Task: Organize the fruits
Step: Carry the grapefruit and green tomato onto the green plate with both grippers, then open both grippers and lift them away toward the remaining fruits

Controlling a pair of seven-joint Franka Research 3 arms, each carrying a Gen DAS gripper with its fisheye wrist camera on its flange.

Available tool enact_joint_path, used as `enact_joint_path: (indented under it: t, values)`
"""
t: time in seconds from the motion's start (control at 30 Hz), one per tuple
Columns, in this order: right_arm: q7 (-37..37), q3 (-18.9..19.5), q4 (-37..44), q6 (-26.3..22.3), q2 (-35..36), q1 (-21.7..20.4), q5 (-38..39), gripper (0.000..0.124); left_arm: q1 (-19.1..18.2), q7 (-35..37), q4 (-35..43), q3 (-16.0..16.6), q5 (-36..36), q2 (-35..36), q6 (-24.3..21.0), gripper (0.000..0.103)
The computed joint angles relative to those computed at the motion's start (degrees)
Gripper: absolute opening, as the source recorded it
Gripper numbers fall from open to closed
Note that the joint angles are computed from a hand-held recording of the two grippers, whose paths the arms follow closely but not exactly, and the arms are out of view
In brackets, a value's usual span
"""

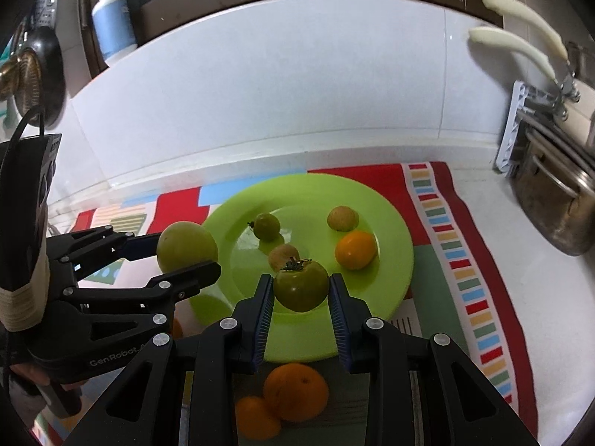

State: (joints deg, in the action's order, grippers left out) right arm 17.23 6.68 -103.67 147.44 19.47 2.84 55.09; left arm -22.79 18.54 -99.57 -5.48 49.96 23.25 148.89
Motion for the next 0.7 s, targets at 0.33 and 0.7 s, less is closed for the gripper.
enact_joint_path:
  t: [0.33,0.7]
  values:
    - [5.6,0.2,4.6,-0.9,4.6,0.3,-5.1,0.031,1.1,5.8,2.3,-0.4,-5.1,2.7,0.2,0.049]
    - [7.7,0.7,4.9,0.1,5.4,0.2,-7.6,0.043,-0.6,5.2,2.2,1.4,-4.4,2.3,0.5,0.058]
